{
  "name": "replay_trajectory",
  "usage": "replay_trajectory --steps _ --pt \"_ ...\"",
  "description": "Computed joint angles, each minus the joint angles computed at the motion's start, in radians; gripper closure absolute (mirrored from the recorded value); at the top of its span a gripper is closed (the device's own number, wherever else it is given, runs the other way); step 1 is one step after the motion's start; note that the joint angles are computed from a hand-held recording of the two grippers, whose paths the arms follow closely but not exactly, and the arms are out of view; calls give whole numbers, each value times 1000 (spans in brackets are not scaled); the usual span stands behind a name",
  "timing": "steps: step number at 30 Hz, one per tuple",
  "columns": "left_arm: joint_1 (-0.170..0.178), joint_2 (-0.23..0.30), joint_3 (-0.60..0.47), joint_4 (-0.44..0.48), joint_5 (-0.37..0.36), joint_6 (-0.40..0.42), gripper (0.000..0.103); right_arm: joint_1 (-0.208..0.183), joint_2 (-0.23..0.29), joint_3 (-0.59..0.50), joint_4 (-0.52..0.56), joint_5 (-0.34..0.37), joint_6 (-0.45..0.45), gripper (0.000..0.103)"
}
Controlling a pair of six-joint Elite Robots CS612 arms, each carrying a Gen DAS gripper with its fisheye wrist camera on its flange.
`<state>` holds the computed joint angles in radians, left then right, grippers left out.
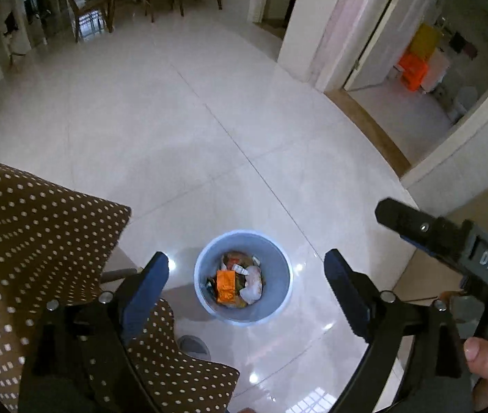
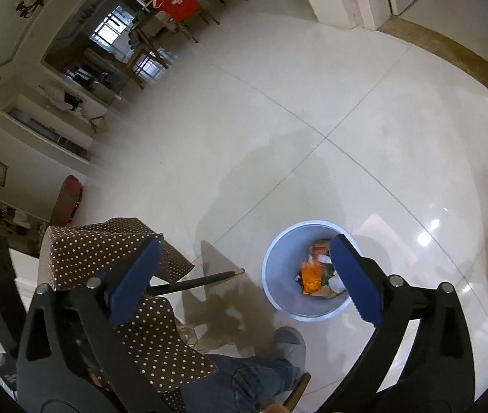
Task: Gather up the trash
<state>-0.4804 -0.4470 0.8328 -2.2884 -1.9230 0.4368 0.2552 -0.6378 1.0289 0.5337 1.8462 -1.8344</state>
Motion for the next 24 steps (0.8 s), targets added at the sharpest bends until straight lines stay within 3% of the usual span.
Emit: replay_trajectory --steps 6,15,20,24 --pt "10 -54 82 -107 -10 15 11 16 15 -54 88 48 22 6" --pt "51 -152 199 -234 -88 18 10 68 12 -147 198 167 18 6" --pt "87 -203 261 -353 -119 -20 8 105 50 -279 302 226 -14 6" --pt "120 -238 318 -514 -119 -75 7 140 95 -421 388 293 -64 6"
